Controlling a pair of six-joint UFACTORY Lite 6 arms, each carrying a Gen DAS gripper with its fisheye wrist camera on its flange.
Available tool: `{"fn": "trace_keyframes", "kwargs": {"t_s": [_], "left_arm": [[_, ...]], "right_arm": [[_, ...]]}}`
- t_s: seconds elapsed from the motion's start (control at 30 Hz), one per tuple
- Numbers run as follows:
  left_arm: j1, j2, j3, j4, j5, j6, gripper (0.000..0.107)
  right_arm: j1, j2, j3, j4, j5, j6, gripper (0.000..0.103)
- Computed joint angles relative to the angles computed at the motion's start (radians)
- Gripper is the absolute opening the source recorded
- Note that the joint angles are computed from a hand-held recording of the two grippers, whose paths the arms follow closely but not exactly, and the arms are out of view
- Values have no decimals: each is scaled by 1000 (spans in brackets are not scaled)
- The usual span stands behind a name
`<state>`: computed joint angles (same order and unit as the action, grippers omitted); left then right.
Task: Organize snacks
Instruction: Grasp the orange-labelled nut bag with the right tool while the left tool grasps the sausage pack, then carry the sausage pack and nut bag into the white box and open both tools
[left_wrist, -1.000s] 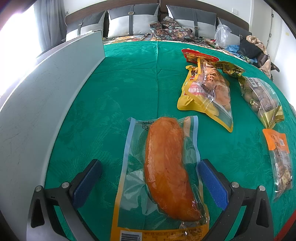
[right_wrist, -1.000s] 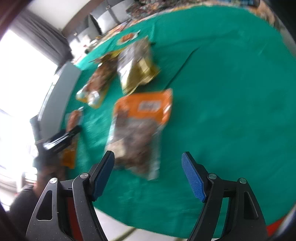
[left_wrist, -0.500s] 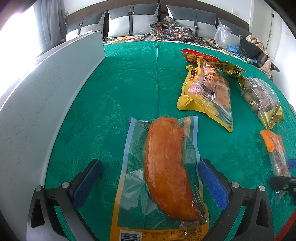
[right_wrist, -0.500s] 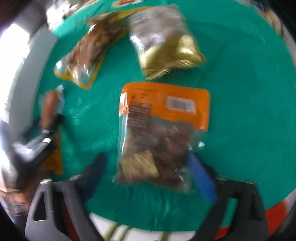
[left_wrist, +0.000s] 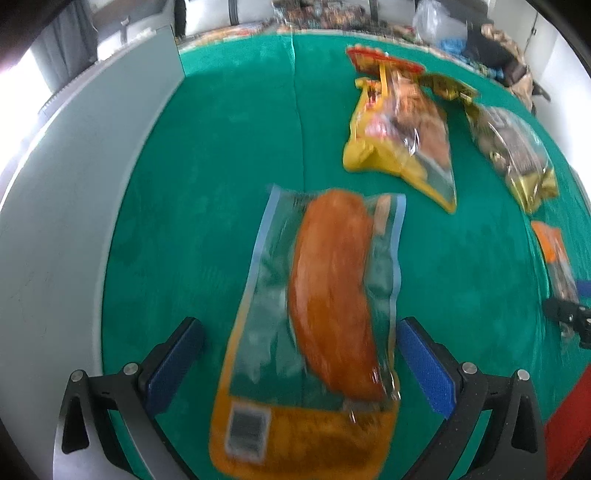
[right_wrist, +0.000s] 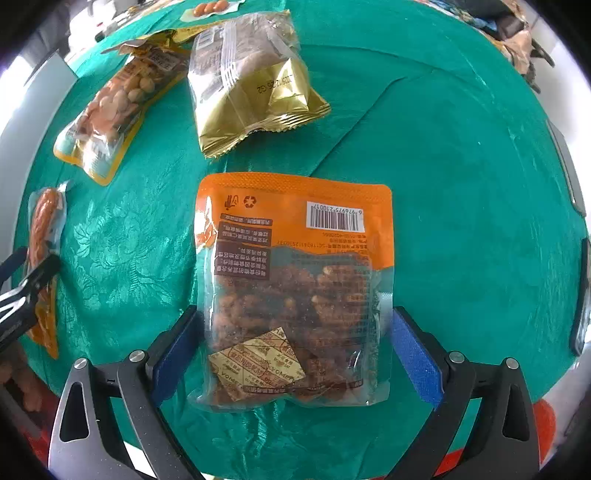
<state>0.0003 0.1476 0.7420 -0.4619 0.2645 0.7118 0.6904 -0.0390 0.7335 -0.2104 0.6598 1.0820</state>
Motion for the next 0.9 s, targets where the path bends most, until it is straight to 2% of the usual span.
{"fn": "trace_keyframes", "kwargs": {"t_s": [0.03, 0.1, 0.13, 0.17, 0.27, 0.37, 0.47, 0.57, 0.6, 0.7, 0.77, 0.83, 0.9], "left_arm": [[1, -28, -15, -27, 3, 45, 77], [27, -53, -18, -109, 49, 166, 64], [35, -69, -28, -134, 51, 203, 39], [55, -83, -33, -185, 76, 267, 33], [162, -104, -42, -387, 200, 453, 29], [243, -130, -59, -484, 285, 542, 28], [326, -169, -58, -527, 387, 575, 28], [383, -221, -59, -549, 469, 584, 28], [414, -235, -48, -550, 508, 583, 28], [521, -252, 5, -546, 633, 572, 28], [606, -240, 56, -543, 717, 570, 28], [720, -193, 159, -537, 815, 560, 28], [817, -118, 284, -525, 881, 549, 28]], "right_arm": [[0, -8, -10, 2, -5, -15, 99], [28, -27, -29, -24, -19, -21, 90], [48, -74, -59, -56, -28, -7, 73], [46, -80, -57, -45, -71, -22, 66], [1, -274, -179, 92, -118, -104, 57], [-25, -474, -282, 176, -142, -136, 57], [-47, -563, -297, 275, -174, -187, 57], [-48, -506, -241, 350, -230, -259, 57], [-78, -491, -210, 393, -219, -328, 57], [-32, -383, -115, 475, -289, -386, 57], [-2, -243, 11, 546, -335, -449, 57], [14, -179, 124, 591, -306, -494, 57], [64, -55, 284, 646, -329, -554, 57]]}}
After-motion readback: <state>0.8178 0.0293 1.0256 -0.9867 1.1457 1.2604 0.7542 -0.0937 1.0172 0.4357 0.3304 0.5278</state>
